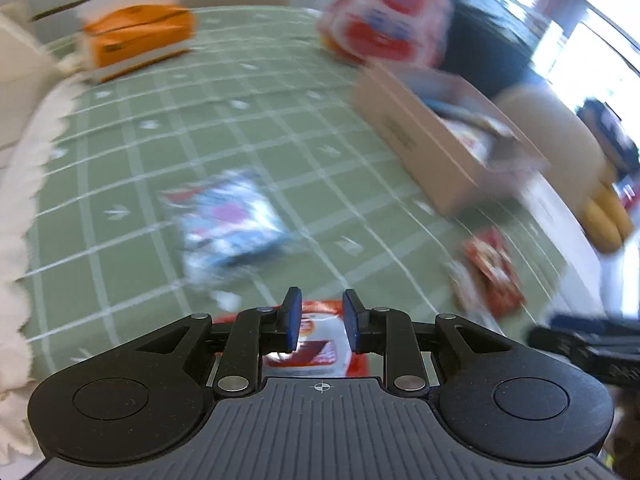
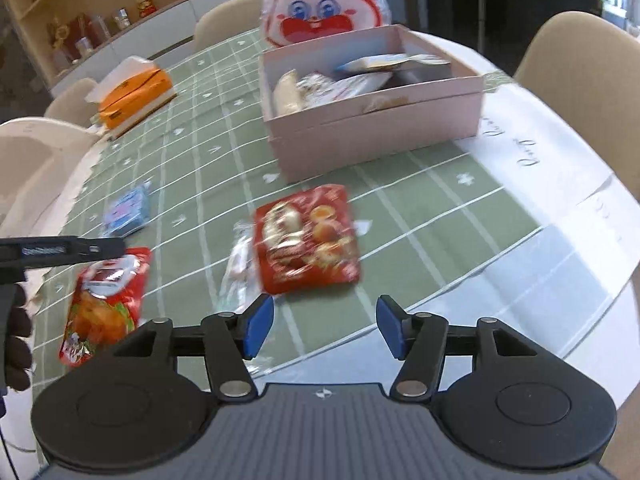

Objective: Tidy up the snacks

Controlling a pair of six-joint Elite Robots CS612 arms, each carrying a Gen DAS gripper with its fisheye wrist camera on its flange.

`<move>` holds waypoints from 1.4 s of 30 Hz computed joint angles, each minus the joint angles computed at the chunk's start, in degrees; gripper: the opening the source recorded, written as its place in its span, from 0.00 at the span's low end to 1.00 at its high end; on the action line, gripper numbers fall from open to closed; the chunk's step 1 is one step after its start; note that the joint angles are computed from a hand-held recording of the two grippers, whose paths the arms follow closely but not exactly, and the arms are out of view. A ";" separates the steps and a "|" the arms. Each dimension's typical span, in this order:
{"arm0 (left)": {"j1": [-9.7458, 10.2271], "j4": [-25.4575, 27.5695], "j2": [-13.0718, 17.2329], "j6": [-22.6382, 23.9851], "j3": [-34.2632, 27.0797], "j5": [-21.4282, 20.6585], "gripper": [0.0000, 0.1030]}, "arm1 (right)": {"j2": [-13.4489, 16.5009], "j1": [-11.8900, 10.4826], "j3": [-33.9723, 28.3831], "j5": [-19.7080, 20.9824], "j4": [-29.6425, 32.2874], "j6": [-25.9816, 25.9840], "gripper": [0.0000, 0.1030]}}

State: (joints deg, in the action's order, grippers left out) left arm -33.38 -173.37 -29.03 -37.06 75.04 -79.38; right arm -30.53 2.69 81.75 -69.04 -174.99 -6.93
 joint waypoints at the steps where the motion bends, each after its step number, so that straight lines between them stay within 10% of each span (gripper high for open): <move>1: -0.04 -1.02 -0.20 0.64 0.54 -1.46 0.25 | 0.03 0.25 0.04 0.25 0.21 -0.68 0.56; 11: -0.63 -4.23 -5.18 -7.09 9.53 6.10 0.25 | 0.58 2.90 -0.39 0.06 0.46 -1.86 0.63; 21: -0.15 -6.32 -5.86 -8.34 12.49 3.54 0.25 | -0.42 5.58 0.93 1.16 1.45 -7.94 0.63; 27: 0.98 -12.04 -3.76 -8.82 9.70 4.87 0.25 | -0.34 6.66 1.65 -0.93 0.73 -9.37 0.73; 39: 4.71 -1.36 3.28 -5.67 -4.59 5.04 0.25 | -0.26 6.71 4.45 -2.50 -5.37 -11.52 0.84; 42: 3.87 -3.09 3.28 0.26 -3.58 5.48 0.26 | -0.27 6.01 4.71 0.48 -4.40 -11.21 1.00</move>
